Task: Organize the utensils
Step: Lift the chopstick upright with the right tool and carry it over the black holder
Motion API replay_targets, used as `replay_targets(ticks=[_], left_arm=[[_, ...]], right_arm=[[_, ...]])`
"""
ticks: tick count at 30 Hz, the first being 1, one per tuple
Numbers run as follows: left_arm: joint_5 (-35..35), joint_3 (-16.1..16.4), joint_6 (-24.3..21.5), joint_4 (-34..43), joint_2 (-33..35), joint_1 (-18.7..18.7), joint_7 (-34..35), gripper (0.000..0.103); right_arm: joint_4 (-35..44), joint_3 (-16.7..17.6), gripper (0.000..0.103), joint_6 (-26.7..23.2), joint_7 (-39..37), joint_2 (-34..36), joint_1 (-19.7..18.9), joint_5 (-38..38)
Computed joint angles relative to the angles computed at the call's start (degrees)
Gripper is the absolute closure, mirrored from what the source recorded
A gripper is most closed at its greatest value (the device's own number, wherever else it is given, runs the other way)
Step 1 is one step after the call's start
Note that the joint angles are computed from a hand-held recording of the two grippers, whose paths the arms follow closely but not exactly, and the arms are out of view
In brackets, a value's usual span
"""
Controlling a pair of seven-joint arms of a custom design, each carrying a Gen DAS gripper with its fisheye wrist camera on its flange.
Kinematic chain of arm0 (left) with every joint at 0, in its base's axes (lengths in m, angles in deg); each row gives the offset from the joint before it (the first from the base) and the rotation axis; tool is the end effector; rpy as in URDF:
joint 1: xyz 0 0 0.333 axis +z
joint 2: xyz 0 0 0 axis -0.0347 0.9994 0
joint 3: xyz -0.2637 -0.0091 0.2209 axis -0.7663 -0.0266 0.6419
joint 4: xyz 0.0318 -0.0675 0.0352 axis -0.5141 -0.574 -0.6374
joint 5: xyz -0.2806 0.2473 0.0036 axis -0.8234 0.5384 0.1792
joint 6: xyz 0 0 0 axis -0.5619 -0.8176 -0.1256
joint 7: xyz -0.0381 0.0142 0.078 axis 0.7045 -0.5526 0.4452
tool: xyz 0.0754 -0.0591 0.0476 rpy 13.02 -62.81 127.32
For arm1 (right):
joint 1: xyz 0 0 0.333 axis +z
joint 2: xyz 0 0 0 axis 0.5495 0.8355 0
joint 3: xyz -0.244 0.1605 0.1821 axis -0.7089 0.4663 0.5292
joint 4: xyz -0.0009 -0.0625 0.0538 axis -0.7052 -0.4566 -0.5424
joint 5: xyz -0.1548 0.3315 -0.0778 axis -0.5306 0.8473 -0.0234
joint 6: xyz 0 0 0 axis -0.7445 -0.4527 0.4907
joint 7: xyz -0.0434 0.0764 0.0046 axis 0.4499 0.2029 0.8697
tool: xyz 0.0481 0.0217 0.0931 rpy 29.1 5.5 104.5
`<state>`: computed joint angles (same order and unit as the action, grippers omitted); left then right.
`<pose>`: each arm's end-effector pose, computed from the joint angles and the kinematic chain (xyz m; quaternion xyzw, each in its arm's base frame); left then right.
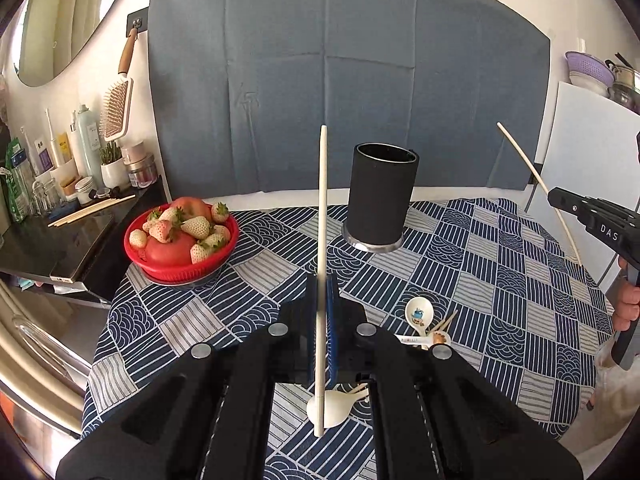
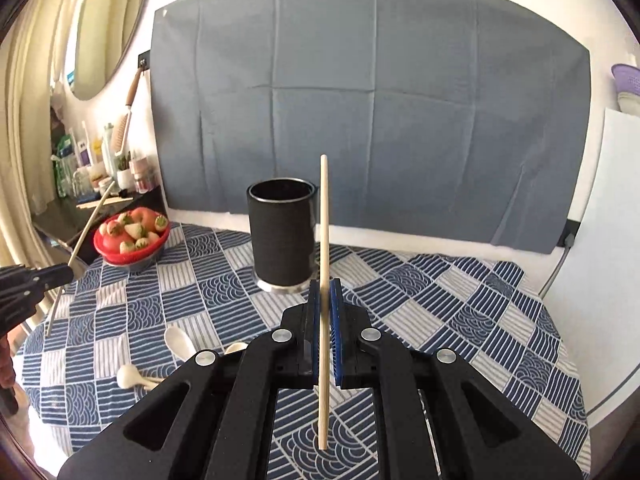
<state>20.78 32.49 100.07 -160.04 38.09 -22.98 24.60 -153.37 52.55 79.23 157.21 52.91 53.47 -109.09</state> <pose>0.3604 -0.3756 0.6213 -0.6372 0.6037 -0.3427 0.3348 0.4423 0.3420 0.6472 -0.7124 0.4749 -0.3108 0.4128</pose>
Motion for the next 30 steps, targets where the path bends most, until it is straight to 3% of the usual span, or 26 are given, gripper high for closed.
replay_targets(ticks=[2, 4, 9, 16, 20, 26, 30], left_arm=[[0.8, 0.51, 1.67, 0.5, 0.4, 0.34, 0.8, 0.098], [3.3, -0.82, -3.23, 3.13, 1.96, 0.65, 0.93, 0.098], [8.57, 0.08, -4.15, 7.6, 4.85, -0.34, 3.11, 0.098], [13.97, 3.02, 0.44, 14.75, 9.94, -1.16, 3.72, 0.098], [15.85, 5.41, 6.18, 16.88, 11.5, -0.7, 2.41, 0.098], [15.41, 8.34, 13.97, 20.08, 14.9, 0.43, 1.54, 0.098], [18.77, 10.3, 18.23, 22.27, 17.68, 0.49, -2.51, 0.098]], right_arm=[[1.46, -0.12, 0.098, 0.74, 0.17, 0.94, -0.24, -1.62], [3.53, -0.43, 0.098, 0.18, 0.5, 2.14, -0.01, -3.25], [8.5, -2.37, 0.098, 0.11, 2.23, 4.82, 1.78, -7.86], [15.88, -5.52, 0.098, -0.07, 3.67, 8.91, 5.31, -12.61], [19.42, -7.65, 0.098, 0.81, 3.98, 11.63, 7.2, -12.93], [24.13, -10.45, 0.098, 6.28, -0.24, 16.94, 8.53, -4.25], [26.49, -10.34, 0.098, 10.98, -4.73, 20.81, 7.87, 3.82]])
